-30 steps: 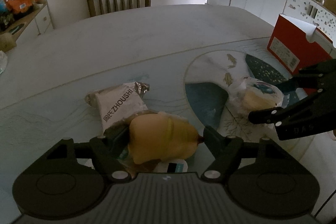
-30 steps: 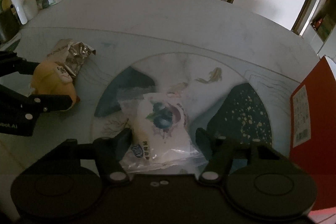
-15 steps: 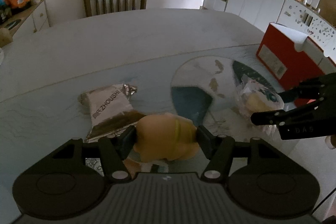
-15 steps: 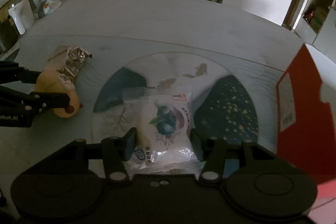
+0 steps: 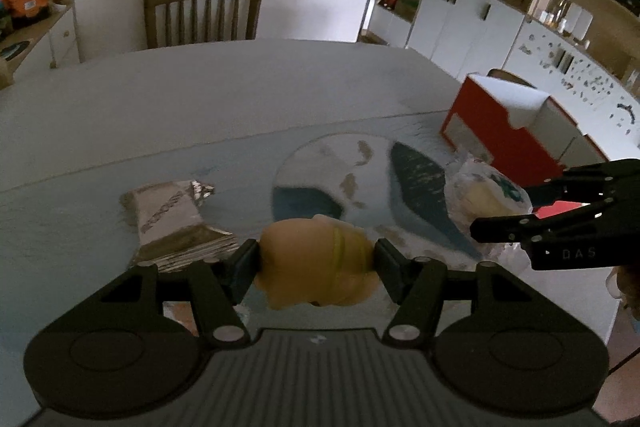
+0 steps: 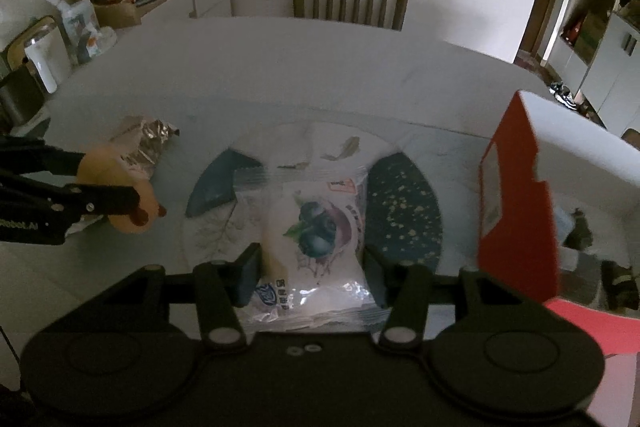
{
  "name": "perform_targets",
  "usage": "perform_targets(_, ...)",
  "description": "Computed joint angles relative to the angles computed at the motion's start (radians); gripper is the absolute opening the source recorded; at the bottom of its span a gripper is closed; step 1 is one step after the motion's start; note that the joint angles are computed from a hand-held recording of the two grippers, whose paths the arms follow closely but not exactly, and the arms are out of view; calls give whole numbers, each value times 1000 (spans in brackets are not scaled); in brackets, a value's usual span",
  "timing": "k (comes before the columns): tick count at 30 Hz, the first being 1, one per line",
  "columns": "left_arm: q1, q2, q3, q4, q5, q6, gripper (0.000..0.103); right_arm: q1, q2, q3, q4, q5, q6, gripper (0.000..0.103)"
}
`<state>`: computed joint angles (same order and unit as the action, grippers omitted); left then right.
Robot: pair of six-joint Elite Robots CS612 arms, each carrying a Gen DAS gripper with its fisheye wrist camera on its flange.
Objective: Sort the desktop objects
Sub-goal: 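Carry the plush toy and white bag over the red shoebox and lower them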
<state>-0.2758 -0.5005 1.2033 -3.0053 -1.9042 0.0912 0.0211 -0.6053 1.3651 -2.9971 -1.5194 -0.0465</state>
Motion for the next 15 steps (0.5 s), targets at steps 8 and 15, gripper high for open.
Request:
perform_targets(8,-13,-24,18,-20,-45,-29,62,-27,-52,71,-55,28,14,52)
perform_targets(15,-33,-46,41,-54,-67,-36,62,-51,-88,119,-113,32,0,52)
